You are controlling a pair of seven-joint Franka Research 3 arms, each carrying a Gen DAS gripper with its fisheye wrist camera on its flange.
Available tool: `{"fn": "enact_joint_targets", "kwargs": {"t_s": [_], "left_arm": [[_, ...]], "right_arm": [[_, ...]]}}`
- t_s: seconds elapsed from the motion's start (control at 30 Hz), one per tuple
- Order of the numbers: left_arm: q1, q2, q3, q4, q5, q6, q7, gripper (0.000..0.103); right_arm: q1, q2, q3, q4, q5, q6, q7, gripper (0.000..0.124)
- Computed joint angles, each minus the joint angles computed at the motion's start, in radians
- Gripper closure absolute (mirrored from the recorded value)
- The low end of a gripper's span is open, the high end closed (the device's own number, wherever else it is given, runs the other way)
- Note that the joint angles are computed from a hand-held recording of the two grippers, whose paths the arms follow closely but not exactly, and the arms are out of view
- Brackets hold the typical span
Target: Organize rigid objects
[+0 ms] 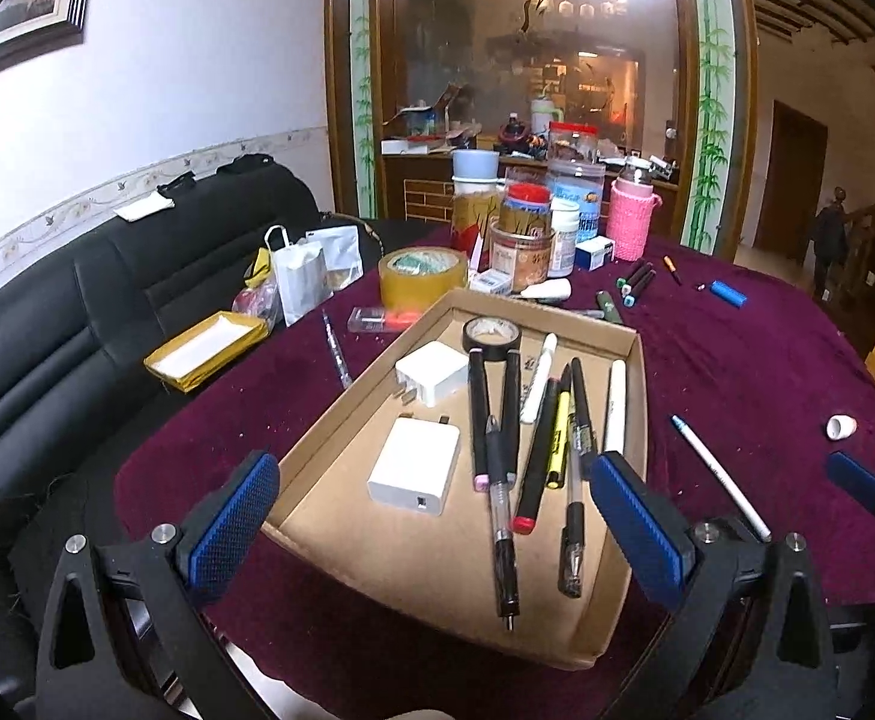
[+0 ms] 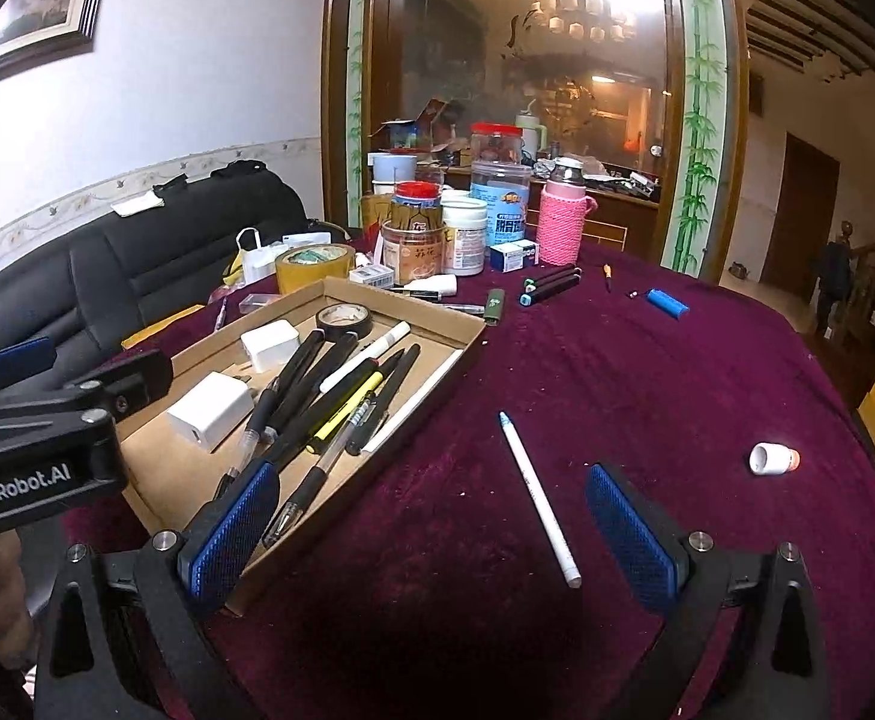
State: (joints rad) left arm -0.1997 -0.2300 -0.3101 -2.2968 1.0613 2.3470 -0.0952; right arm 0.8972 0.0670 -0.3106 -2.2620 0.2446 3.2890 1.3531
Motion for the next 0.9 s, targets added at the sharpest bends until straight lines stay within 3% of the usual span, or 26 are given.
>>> {"fn": "enact_joint_targets", "kwargs": {"t_s": [0.27, 0.47, 0.7, 0.9], "left_arm": [[0.01, -0.001, 0.015, -0.016, -0.028, 0.034, 0.012, 0.0], [0.019, 0.003, 0.02, -0.02, -0.041, 0.051, 0.022, 0.0], [0.026, 0.009, 0.024, -0.023, -0.056, 0.073, 0.032, 0.0], [0.025, 0.017, 0.025, -0.019, -0.075, 0.078, 0.056, 0.0]], "right_arm": [[0.1, 0.013, -0.109, 0.012, -0.114, -0.03, 0.098, 0.021], [0.048, 0.017, -0.061, 0.017, -0.181, -0.046, 0.149, 0.021], [-0.089, 0.022, 0.074, 0.028, -0.208, -0.059, 0.165, 0.021], [-0.3, 0.028, 0.294, 0.041, -0.138, -0.076, 0.107, 0.021]]}}
